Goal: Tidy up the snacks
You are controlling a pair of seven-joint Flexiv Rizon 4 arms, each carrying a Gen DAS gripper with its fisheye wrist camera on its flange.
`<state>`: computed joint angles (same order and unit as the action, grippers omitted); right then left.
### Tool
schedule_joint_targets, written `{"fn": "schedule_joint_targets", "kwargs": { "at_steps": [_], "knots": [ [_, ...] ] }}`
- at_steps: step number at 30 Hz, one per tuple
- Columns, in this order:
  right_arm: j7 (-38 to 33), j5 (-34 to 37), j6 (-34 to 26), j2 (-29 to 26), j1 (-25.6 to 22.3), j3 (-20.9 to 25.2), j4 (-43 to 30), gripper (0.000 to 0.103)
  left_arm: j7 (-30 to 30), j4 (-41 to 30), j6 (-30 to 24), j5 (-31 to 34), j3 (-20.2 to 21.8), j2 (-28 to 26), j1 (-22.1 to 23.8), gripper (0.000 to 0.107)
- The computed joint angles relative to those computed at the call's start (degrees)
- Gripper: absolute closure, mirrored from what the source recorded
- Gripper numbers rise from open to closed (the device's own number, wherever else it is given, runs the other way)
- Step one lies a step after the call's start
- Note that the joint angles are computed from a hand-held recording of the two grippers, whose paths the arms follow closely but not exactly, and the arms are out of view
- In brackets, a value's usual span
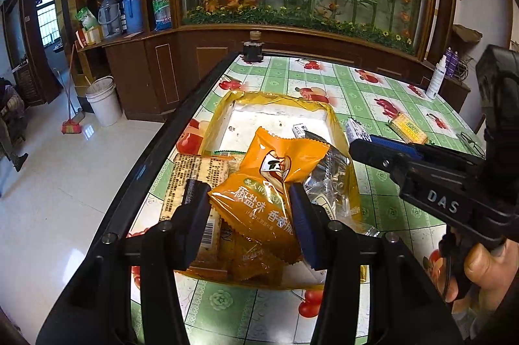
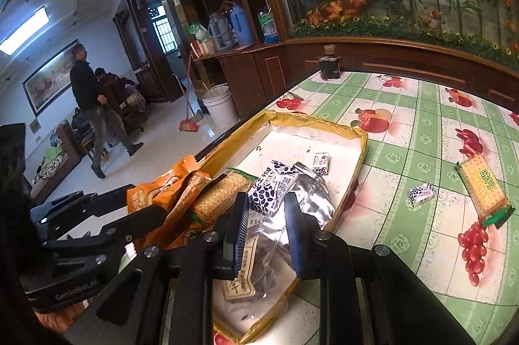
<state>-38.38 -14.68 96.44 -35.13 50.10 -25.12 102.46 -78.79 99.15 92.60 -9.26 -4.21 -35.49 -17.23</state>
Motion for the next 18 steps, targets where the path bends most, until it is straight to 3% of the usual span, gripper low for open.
{"fn": "schedule_joint_targets", "kwargs": {
  "at_steps": [18],
  "knots": [
    [1.61, -5.84, -5.85, -5.20, -11.74, 10.25, -10.98, 0.080, -2.46, -4.92, -3.28, 0.88, 4.12, -2.51, -2.57, 0.059]
  ]
}}
